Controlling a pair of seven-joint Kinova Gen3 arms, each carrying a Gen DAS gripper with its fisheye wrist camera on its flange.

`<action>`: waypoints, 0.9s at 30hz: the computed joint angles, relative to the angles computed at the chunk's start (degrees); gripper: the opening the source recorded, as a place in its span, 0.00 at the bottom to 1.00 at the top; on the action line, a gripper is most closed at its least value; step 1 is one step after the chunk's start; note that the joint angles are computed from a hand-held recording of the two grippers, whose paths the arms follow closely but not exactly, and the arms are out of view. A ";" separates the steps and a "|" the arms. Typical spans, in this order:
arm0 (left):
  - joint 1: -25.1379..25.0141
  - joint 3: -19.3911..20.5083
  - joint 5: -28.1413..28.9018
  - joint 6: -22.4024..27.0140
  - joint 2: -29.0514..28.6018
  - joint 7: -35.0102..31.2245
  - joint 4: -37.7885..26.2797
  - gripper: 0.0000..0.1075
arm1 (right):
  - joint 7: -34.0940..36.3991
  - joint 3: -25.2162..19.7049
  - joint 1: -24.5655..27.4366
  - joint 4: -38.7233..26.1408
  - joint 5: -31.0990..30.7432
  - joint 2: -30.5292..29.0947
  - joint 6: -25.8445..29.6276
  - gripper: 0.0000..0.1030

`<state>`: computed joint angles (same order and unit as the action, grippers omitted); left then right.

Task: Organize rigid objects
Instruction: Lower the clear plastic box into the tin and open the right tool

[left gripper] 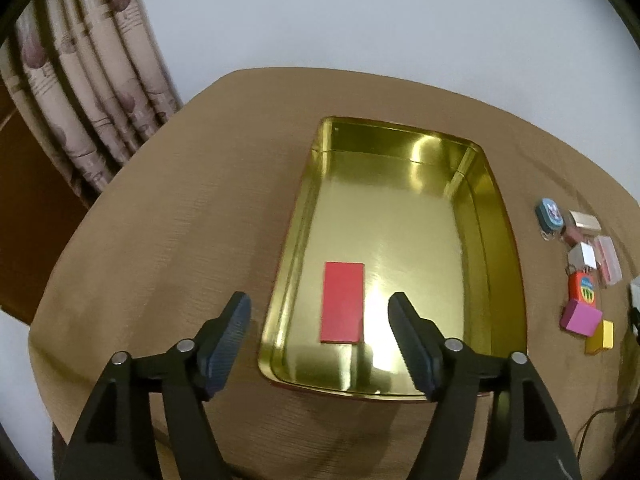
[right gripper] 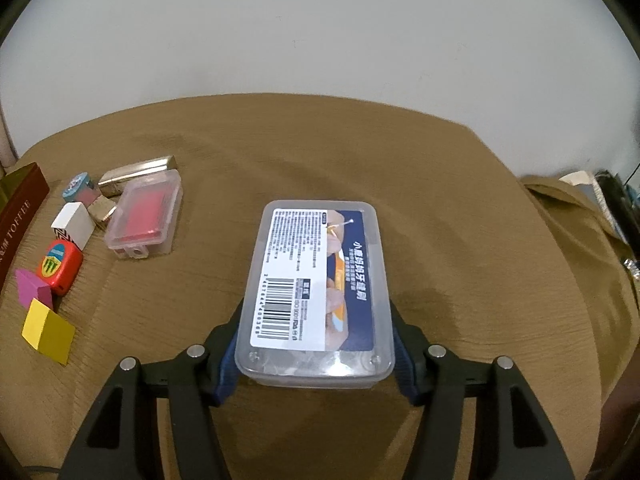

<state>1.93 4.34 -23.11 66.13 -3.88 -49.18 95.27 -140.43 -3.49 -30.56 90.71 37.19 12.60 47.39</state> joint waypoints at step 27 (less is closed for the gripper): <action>-7.49 -3.84 1.18 2.45 -2.67 3.59 -1.02 0.81 | 21.62 -4.15 -18.07 -25.44 -10.03 11.30 1.83 0.60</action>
<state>-5.56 0.50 -21.93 68.58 -6.55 -45.59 94.25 -118.81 -7.64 -48.63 65.27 27.15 23.89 49.23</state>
